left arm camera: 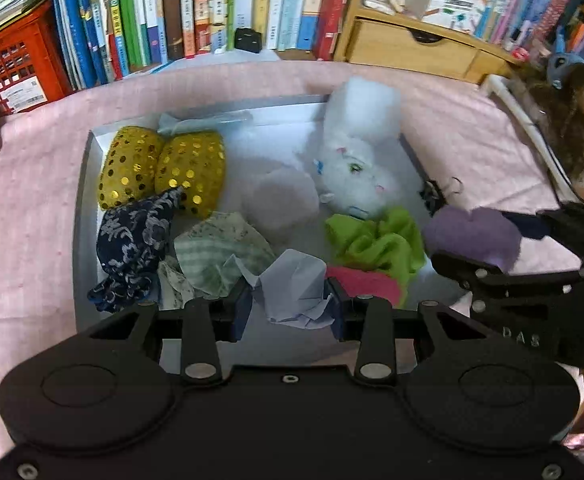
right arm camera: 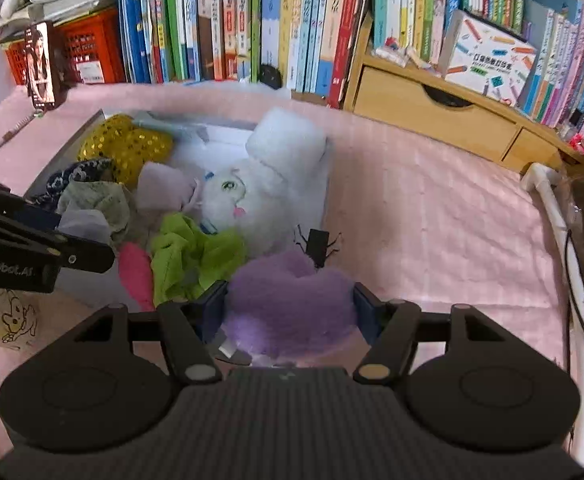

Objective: Organize soft objects
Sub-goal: 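Lower both tools into the tray and open them to release paper and plush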

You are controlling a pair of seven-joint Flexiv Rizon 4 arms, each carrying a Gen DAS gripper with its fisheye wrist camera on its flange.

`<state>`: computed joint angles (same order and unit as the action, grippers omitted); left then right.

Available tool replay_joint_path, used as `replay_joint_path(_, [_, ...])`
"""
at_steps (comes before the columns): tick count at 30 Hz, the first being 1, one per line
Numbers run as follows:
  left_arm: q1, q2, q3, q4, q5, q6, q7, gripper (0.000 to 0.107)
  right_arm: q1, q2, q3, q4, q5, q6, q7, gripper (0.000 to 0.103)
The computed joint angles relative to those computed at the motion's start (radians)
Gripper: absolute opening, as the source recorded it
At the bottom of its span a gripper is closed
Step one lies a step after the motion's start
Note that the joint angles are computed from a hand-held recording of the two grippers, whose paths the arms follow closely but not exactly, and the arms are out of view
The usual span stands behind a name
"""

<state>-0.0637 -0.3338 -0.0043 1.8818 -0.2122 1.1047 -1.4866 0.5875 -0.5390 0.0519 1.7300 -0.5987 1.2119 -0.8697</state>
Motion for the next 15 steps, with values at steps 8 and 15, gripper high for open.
replay_joint_path(8, [0.003, -0.034, 0.018, -0.047, 0.023, -0.019, -0.051, 0.037, -0.033, -0.042, 0.054, -0.053, 0.095, 0.02, -0.071, 0.068])
replay_joint_path(15, [-0.003, -0.054, 0.023, -0.076, 0.042, -0.04, -0.088, 0.037, -0.039, -0.075, 0.067, -0.087, 0.167, 0.057, -0.108, 0.068])
